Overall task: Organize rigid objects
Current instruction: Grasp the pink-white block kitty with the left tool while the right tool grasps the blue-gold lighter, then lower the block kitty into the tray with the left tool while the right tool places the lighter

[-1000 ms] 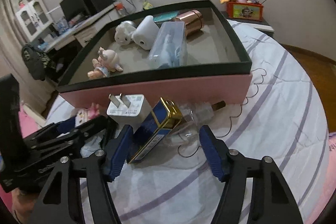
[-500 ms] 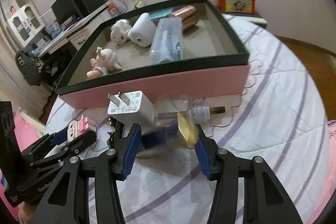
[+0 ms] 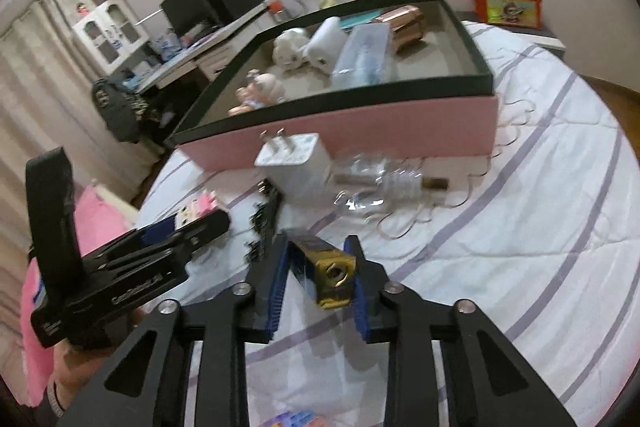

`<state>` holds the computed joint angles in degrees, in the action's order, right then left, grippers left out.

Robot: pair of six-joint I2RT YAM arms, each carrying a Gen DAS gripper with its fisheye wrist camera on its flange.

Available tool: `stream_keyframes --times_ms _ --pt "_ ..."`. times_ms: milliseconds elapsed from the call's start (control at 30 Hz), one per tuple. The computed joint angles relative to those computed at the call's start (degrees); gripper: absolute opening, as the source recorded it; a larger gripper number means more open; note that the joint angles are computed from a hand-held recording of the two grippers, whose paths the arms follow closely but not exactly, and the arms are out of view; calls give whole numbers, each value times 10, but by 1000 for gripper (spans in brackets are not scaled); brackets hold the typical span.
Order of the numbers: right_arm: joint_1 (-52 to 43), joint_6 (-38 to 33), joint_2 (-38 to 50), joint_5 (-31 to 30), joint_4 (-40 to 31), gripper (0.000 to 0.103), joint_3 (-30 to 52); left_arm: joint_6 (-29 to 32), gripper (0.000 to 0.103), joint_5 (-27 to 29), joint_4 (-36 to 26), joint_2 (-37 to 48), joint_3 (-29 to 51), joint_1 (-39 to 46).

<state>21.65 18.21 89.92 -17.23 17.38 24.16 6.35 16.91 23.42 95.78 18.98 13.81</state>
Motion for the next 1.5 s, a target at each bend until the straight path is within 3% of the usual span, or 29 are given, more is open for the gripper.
stream_keyframes --times_ms 200,433,700,867,1133,1500 --pt "11 -3 7 -23 12 15 0 26 61 9 -15 -34 -23 26" --pt "42 40 -37 18 16 15 -41 94 61 59 -78 -105 -35 74" --pt "32 20 -181 59 -110 15 -16 105 61 77 -169 -216 -20 77" --pt "7 -18 -188 71 -163 15 62 86 61 64 -209 -249 32 54" --pt "-18 -69 -87 90 -198 15 224 42 61 24 -206 -171 166 3" --pt "-51 -88 95 88 -221 15 369 2 61 -20 -184 23 329 -57"
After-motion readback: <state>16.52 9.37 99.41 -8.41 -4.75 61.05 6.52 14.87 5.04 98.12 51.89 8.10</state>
